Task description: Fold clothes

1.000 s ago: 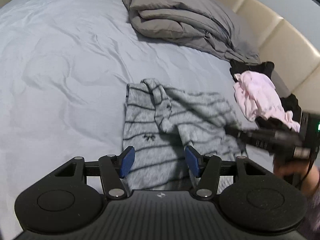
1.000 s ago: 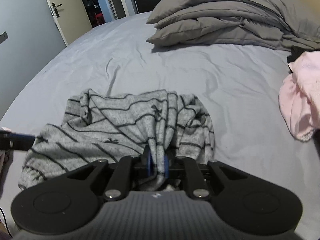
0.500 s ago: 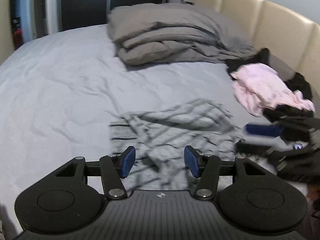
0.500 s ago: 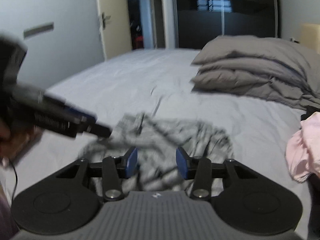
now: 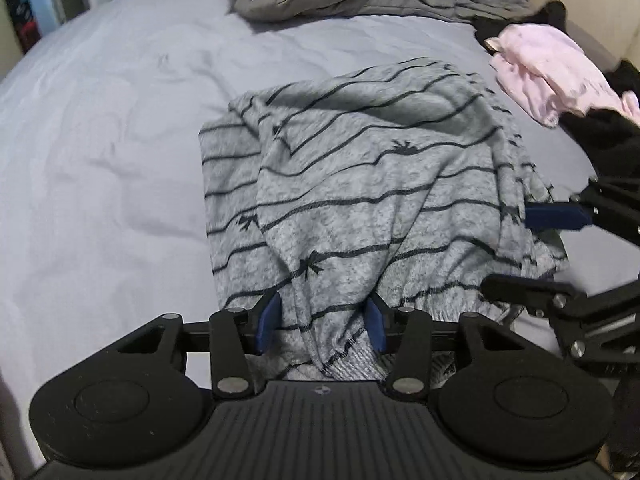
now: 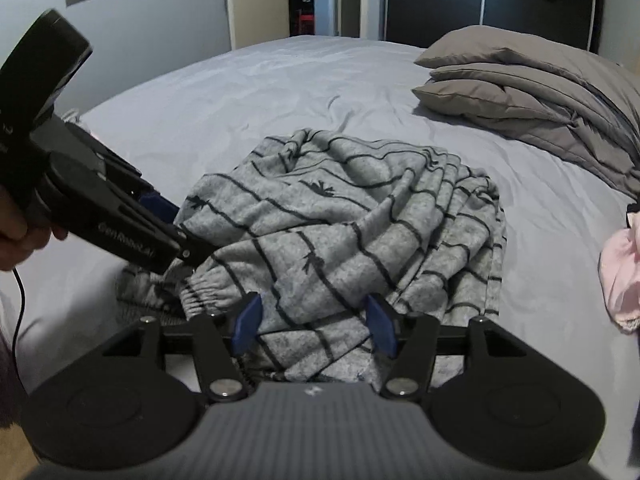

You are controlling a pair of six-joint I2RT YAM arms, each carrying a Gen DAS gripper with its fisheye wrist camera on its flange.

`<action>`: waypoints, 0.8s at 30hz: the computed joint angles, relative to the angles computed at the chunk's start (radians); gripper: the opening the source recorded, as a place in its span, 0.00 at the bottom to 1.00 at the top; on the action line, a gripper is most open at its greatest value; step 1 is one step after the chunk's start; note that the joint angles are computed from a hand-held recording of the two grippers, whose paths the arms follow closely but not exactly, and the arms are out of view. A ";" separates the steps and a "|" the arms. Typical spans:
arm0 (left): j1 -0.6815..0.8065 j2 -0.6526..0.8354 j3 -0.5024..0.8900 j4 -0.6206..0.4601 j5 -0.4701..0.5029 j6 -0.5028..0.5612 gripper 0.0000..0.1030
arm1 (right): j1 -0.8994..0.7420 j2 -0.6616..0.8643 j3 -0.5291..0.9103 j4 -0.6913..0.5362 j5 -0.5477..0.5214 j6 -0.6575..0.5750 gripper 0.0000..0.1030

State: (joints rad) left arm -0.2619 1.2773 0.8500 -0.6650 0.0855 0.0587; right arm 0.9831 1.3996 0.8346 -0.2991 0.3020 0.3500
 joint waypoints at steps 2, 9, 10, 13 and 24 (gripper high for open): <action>0.014 -0.003 0.013 -0.022 0.019 -0.025 0.37 | -0.027 -0.007 -0.006 0.002 -0.032 0.015 0.60; 0.050 -0.066 0.012 -0.044 0.067 -0.054 0.07 | -0.051 -0.006 -0.008 0.008 -0.064 0.025 0.60; 0.060 -0.068 0.015 -0.056 0.080 -0.065 0.06 | -0.054 -0.006 -0.006 0.006 -0.068 0.027 0.60; 0.135 -0.052 0.031 -0.113 0.139 -0.076 0.06 | -0.063 -0.017 -0.011 -0.002 -0.087 0.034 0.60; 0.201 -0.101 0.021 -0.059 0.200 -0.070 0.58 | -0.069 -0.152 -0.044 -0.018 -0.028 0.150 0.64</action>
State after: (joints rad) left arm -0.0605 1.1764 0.8714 -0.7235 0.2858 -0.0111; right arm 0.9138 1.2481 0.7909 -0.3171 0.2735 0.4997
